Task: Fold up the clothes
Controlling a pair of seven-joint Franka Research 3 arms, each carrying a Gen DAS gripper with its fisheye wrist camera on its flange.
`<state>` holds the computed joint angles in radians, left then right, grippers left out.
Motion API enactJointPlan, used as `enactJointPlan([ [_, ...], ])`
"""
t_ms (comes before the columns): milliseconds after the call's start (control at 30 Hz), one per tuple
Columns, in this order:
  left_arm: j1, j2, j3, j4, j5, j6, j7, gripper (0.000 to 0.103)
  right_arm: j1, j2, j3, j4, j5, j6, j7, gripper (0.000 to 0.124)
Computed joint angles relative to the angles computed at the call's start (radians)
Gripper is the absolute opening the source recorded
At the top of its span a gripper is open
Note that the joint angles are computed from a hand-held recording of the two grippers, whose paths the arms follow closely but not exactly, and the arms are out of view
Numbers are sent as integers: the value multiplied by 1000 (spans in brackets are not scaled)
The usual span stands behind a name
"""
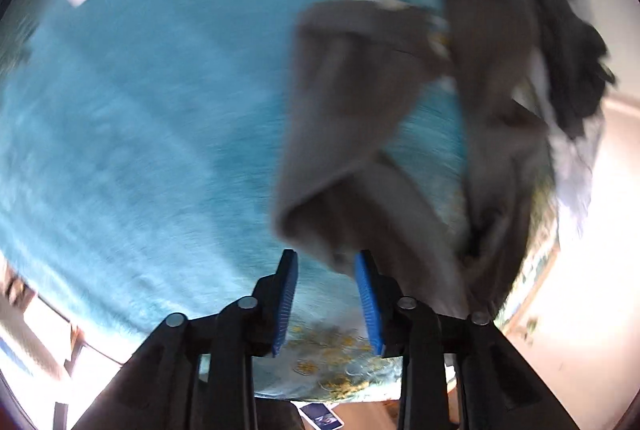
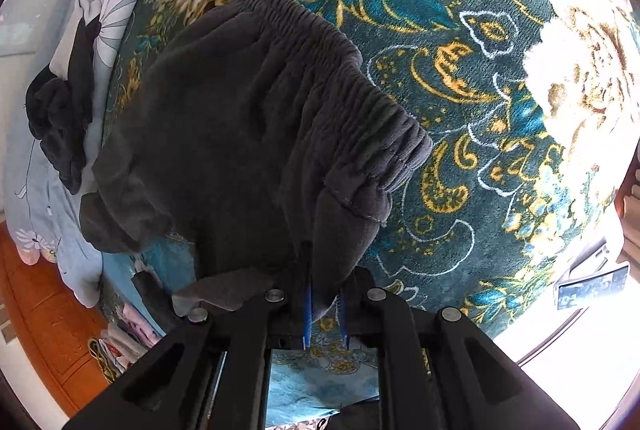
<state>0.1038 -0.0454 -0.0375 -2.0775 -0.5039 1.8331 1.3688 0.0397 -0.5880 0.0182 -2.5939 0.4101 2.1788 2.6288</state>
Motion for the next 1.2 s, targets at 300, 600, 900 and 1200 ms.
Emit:
enactJointPlan([
  [300,-62,320,-79,223,64,6,-409,65,-1,17,-2,16,-4,5,13,12],
  [600,-28,355,-91,226,130,41,-586,33,-6,-10,-10,-15,17,26,12,12],
  [900,15,319,-123,249,20,79,-416,3,-7,-4,-26,6,24,33,-41,12],
  [1200,62,61,-80,223,-395,268,43,3,-23,-19,-27,104,-9,157,-161,10],
])
